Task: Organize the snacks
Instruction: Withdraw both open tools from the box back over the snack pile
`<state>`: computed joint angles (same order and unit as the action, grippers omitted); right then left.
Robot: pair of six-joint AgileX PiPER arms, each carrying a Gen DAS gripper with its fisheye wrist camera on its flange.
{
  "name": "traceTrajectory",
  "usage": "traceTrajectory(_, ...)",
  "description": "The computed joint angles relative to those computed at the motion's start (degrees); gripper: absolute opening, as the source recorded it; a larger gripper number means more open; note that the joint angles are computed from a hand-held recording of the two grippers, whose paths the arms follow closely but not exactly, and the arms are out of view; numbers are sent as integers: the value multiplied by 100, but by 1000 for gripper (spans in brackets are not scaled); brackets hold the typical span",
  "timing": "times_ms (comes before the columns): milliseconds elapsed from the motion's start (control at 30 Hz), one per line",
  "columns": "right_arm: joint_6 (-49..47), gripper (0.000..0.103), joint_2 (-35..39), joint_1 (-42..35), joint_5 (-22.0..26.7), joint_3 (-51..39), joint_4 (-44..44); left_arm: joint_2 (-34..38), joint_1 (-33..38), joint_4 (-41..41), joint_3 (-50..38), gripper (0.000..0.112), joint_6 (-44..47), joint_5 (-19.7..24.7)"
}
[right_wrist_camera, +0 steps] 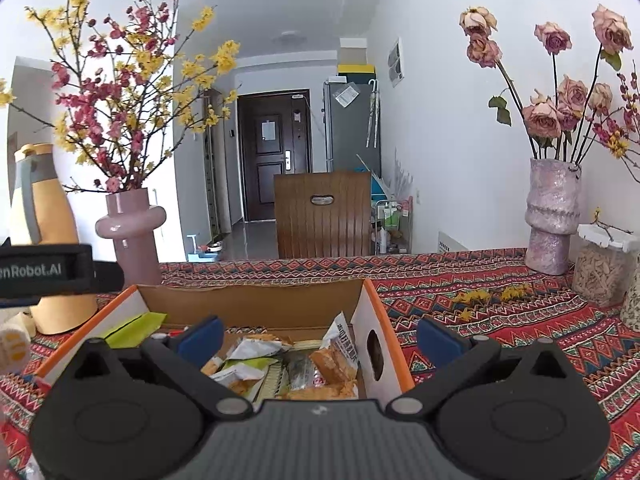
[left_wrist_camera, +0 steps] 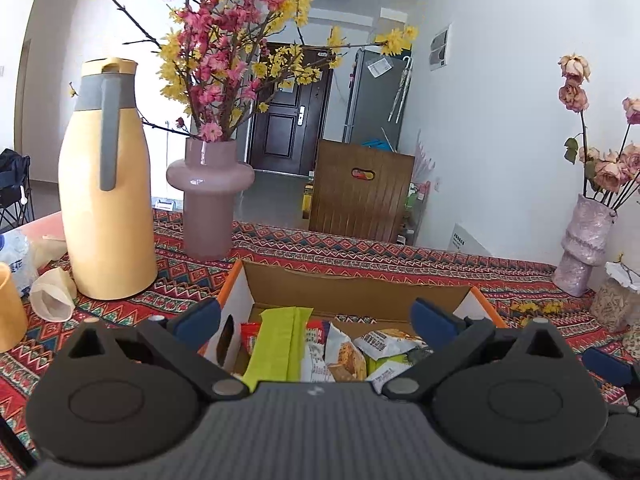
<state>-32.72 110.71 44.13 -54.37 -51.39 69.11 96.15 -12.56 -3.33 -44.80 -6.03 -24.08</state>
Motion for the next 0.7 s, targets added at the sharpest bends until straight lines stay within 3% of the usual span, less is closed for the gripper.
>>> traceTrajectory(400, -184, 103, -436, 892, -40, 503, 691, -990, 785, 2070, 1097, 103, -1314, 23)
traceTrajectory(700, 8, 103, -275, 1304, 308, 675, 1018, -898, 1663, 3401, 1674, 103, -1787, -293)
